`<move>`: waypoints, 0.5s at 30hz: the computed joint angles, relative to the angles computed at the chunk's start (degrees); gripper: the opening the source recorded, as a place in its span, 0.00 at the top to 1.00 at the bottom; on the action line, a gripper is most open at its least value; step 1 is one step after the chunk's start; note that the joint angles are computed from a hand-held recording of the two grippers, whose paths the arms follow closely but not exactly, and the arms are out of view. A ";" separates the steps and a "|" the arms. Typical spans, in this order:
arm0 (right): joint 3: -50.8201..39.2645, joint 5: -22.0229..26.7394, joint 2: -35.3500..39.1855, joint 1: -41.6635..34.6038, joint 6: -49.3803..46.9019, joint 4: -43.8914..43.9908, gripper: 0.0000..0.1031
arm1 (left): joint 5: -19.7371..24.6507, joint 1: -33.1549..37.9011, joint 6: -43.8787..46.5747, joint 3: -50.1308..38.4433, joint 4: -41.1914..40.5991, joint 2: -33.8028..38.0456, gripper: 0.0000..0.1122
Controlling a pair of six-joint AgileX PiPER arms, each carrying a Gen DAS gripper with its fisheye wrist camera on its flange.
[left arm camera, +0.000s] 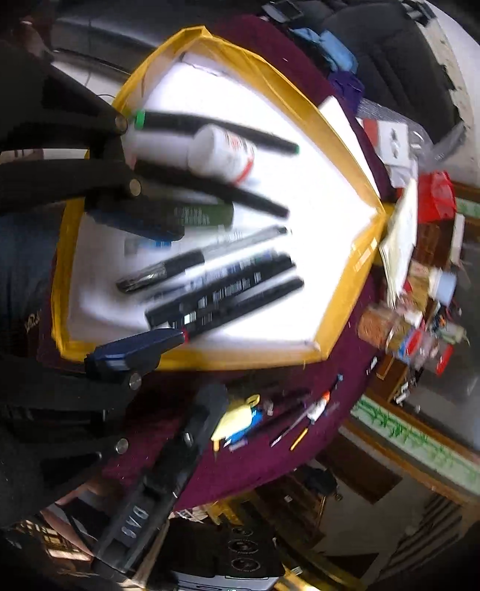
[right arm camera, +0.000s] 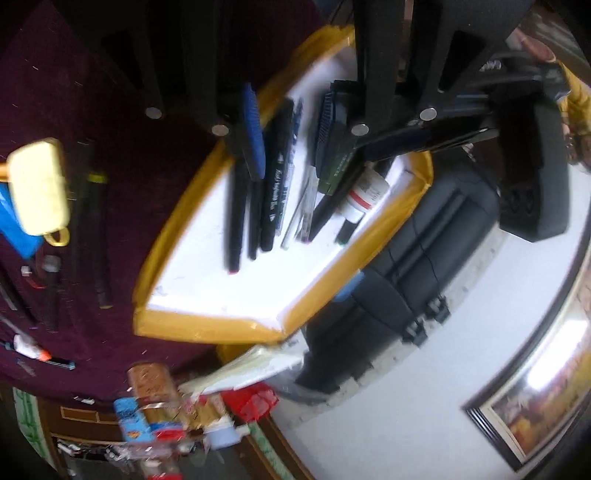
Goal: Organize rigid objects
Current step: 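Lower the green tube and clear pen into the white tray and release, then grasp the yellow-white keychain tag with the left tool while the right tool grasps a yellow pen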
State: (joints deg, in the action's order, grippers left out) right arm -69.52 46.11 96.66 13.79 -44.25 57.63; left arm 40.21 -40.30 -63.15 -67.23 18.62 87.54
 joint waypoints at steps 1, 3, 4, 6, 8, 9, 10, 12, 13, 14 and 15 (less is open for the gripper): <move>1.17 0.57 -1.21 -1.89 -1.28 1.03 0.73 | -0.32 -1.09 -0.25 -1.09 0.28 0.59 0.58; 3.30 1.83 -3.59 -6.56 -2.83 1.86 0.67 | -1.04 -2.10 0.35 -3.00 -0.70 1.83 0.58; 3.82 2.20 -4.29 -8.76 -2.80 1.58 0.65 | -1.03 -2.79 1.16 -5.03 -1.59 3.31 0.58; 3.78 2.60 -4.76 -13.32 -1.00 -0.71 0.65 | -0.37 -3.47 2.74 -8.26 -2.87 5.64 0.58; 2.38 1.58 -3.93 -16.97 5.42 -6.13 0.64 | -0.43 -4.22 4.86 -11.57 -4.61 8.26 0.58; 1.22 1.18 -3.02 -18.08 9.61 -9.58 0.64 | -0.47 -4.50 5.61 -12.92 -5.31 9.44 0.58; -0.22 0.94 -1.83 -19.19 13.72 -12.59 0.64 | -0.67 -4.71 6.54 -14.23 -6.34 10.73 0.58; -2.99 0.58 0.68 -21.77 19.25 -15.78 0.64 | -0.73 -5.17 8.10 -15.94 -8.39 12.55 0.58; -4.78 0.27 1.99 -21.87 22.83 -18.65 0.65 | -0.74 -5.27 9.17 -16.54 -9.57 13.27 0.58; -7.09 0.20 3.90 -21.56 26.92 -21.71 0.65 | -0.76 -5.32 9.86 -16.73 -10.30 13.58 0.58; -9.15 0.97 5.53 -21.30 29.37 -23.61 0.65 | -0.72 -5.40 10.42 -16.82 -10.90 13.83 0.58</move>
State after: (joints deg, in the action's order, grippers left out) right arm -78.67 47.08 102.19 -7.51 -14.89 34.02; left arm 39.48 -45.70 -52.73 -84.05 7.72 101.36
